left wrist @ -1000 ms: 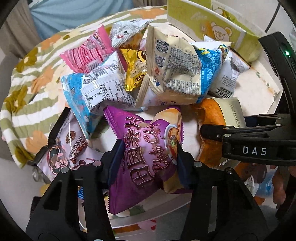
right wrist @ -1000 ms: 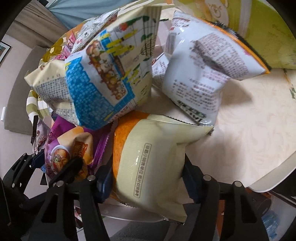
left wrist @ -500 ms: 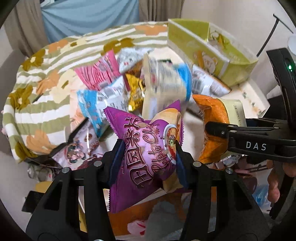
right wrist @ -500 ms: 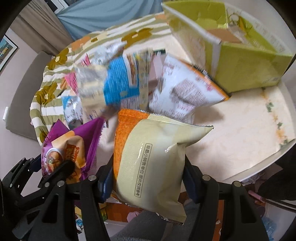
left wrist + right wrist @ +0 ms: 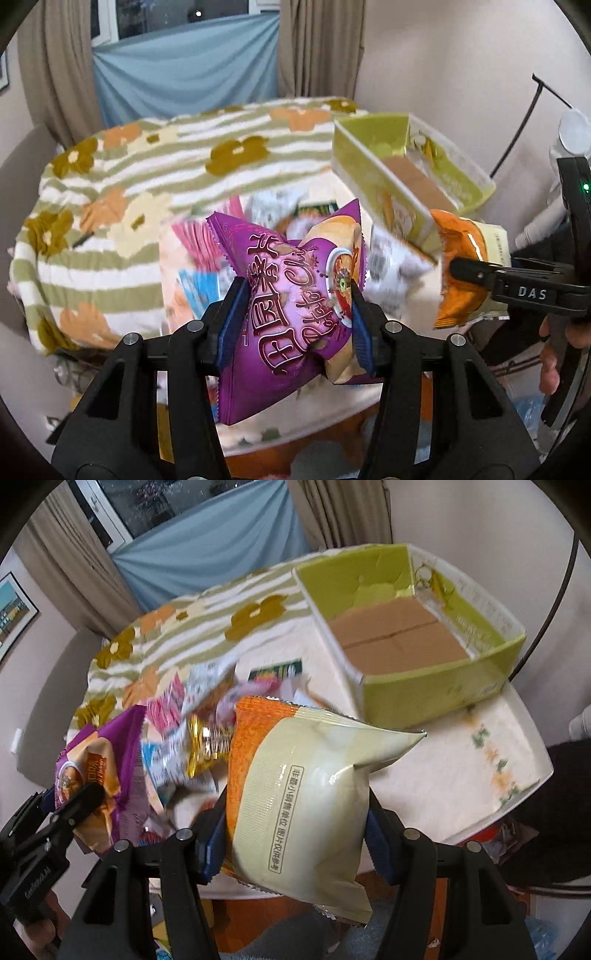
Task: Organize snacks
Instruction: 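Carry both bags into the yellow-green box and open both grippers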
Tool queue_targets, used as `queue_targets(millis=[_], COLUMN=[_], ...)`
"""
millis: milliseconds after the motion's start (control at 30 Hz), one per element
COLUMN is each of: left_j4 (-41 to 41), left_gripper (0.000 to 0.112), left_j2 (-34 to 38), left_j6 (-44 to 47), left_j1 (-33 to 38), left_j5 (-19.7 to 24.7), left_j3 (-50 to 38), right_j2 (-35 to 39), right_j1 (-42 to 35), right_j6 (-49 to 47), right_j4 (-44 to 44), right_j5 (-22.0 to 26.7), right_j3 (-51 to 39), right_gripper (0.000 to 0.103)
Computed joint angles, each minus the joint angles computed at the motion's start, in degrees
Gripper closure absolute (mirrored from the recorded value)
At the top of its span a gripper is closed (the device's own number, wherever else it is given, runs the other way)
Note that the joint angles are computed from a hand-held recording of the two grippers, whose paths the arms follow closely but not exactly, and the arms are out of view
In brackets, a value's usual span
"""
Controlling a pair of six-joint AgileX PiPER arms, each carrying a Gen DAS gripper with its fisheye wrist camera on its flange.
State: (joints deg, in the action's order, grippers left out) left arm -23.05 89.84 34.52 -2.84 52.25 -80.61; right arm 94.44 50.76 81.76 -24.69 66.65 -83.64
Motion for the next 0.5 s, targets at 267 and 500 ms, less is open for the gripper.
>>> queue_targets(millis=[267,500], left_j4=[9.9,20.8], left_gripper=[0.065,0.065], left_j2=[10.8,31.9], left_j6=[-16.9,-35.1], left_j1=[-10.5,-21.6], left_j5=[0.9,12.0], left_j3=[-19.5,-54.8], right_j2=[-3.2,-0.4], right_j1=[-14.0,-34.1], right_j6=[-18.9,-47.9], right_j4=[3.6,17.7], right_j5=[-2.1,-4.5], right_j3=[-3.3,-10.6], right_gripper=[0.044,0.044])
